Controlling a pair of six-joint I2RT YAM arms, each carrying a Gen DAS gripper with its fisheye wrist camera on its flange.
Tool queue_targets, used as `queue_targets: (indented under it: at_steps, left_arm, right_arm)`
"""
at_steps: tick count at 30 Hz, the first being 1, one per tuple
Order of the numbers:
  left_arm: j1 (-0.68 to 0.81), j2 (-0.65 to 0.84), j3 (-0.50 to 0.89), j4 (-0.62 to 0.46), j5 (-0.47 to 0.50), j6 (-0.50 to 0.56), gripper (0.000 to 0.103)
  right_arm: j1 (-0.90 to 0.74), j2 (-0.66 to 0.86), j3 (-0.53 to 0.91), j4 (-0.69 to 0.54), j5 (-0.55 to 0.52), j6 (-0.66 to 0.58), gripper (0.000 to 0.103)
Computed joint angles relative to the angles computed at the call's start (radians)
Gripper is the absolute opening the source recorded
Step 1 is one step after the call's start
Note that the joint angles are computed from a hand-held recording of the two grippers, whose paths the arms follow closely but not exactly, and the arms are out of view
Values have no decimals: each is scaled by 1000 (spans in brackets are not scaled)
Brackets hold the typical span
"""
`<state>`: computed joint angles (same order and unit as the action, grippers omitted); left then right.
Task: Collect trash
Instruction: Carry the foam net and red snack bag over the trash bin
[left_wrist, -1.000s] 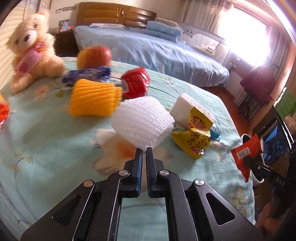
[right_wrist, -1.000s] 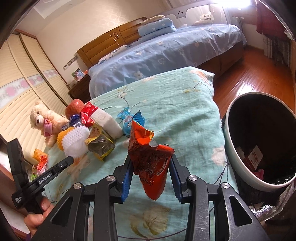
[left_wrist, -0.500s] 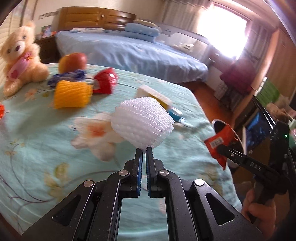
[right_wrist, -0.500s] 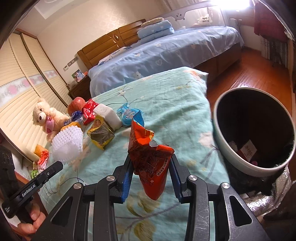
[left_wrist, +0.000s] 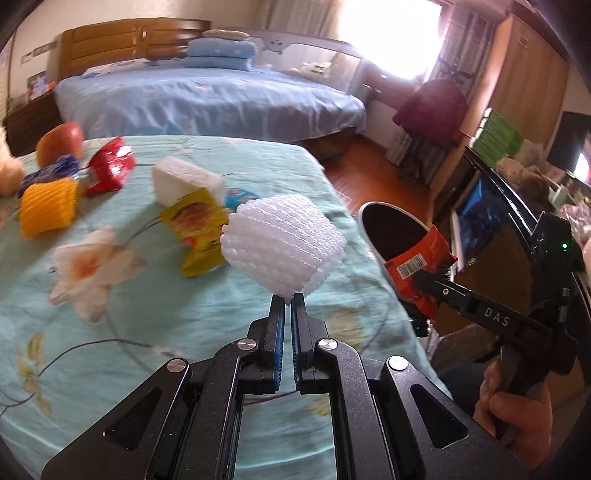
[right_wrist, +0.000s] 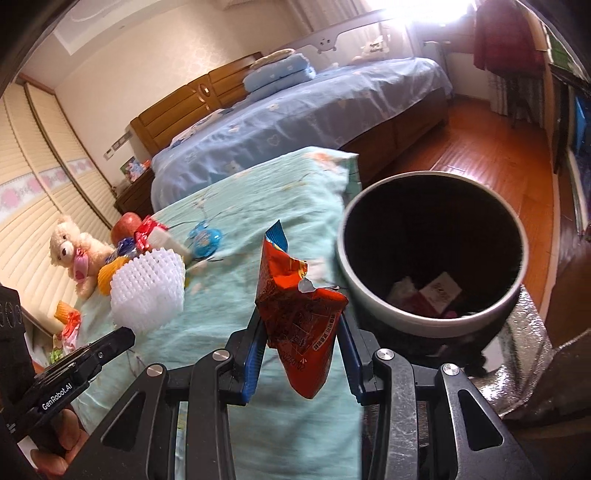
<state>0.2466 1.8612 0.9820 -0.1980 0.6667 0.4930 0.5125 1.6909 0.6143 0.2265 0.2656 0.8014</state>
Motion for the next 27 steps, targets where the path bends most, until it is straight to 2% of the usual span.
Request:
queue_targets:
  at_steps: [15,27]
  left_arm:
    - [-201,-16,-35,59,-59,-57,3]
    - [-322,36,38,61,-110,-108,3]
  right_arm:
    - [-144,-125,-145,19,-15,-28,38]
    - [-282,-85,-138,40,-85,-96,38]
